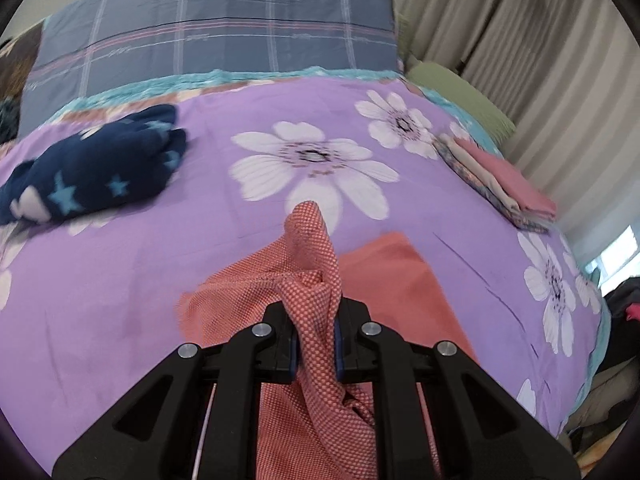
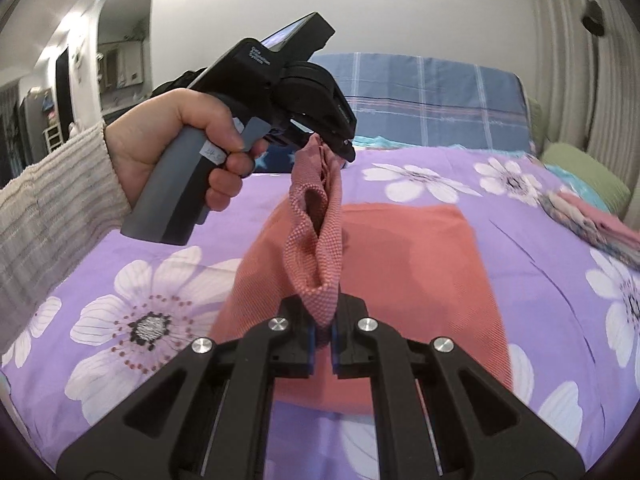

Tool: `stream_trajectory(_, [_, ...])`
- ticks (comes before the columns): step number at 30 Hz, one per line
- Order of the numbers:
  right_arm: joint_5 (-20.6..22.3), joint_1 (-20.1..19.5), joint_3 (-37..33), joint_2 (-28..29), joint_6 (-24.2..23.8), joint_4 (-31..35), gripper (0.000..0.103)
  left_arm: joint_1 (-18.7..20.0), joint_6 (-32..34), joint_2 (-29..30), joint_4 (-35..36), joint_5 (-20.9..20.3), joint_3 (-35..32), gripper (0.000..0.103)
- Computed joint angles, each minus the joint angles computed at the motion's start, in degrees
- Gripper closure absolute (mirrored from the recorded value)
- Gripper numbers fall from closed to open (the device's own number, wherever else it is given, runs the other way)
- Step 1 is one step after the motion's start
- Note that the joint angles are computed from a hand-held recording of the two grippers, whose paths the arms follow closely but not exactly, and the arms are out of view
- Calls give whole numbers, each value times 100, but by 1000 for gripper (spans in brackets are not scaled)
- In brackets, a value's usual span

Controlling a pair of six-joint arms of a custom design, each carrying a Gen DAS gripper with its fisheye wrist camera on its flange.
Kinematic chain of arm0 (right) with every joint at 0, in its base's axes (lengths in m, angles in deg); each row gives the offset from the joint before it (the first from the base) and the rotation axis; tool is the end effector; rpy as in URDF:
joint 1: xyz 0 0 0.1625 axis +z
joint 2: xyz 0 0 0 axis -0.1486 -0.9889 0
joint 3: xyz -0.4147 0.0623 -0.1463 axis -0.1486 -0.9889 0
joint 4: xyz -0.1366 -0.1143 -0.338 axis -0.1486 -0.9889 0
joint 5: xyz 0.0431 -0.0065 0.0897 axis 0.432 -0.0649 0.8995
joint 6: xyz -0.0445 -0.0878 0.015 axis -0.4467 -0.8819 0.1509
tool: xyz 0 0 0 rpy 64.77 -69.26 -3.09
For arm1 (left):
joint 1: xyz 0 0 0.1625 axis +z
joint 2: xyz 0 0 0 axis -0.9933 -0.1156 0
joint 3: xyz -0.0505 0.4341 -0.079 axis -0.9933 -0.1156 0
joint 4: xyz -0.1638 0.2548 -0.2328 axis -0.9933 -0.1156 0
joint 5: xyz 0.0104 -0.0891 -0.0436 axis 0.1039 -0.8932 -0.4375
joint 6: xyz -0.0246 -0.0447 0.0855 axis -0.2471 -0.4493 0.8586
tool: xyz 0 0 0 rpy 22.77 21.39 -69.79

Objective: Fold small clothes
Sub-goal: 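Lift the shirt end with both tools and fold it over the rest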

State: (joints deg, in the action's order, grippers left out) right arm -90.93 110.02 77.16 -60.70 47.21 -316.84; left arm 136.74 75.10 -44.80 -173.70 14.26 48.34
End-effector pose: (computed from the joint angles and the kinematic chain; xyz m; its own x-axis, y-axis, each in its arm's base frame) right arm 0.1916 -0.4538 0.1304 -0.7089 -0.2425 0.6623 -0.6766 0.4990 -0.5415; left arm -0.2940 -0.7063 0.1113 -0.7869 0.3692 -0.4945 0.5504 0.7822 -0.2919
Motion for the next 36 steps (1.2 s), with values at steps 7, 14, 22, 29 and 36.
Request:
stream_trajectory(7, [81, -452, 216, -322, 330, -71, 98, -235, 4, 719, 528, 411, -688, 91])
stream_trajectory(14, [222, -807, 327, -492, 548, 12, 98, -357, 66, 1240, 945, 746, -1210, 91])
stream_trajectory(22, [428, -1095, 343, -664, 832, 326, 98, -389, 76, 1662, 1163, 1018, -1648, 91])
stream_trajectory(29, [614, -1220, 387, -767, 1041, 446, 98, -429, 112, 1764, 1073, 1179, -1711, 93])
stream_trajectory(36, [708, -1210, 502, -760, 1080, -16, 98, -510, 227, 1770, 709, 1021, -1681, 93])
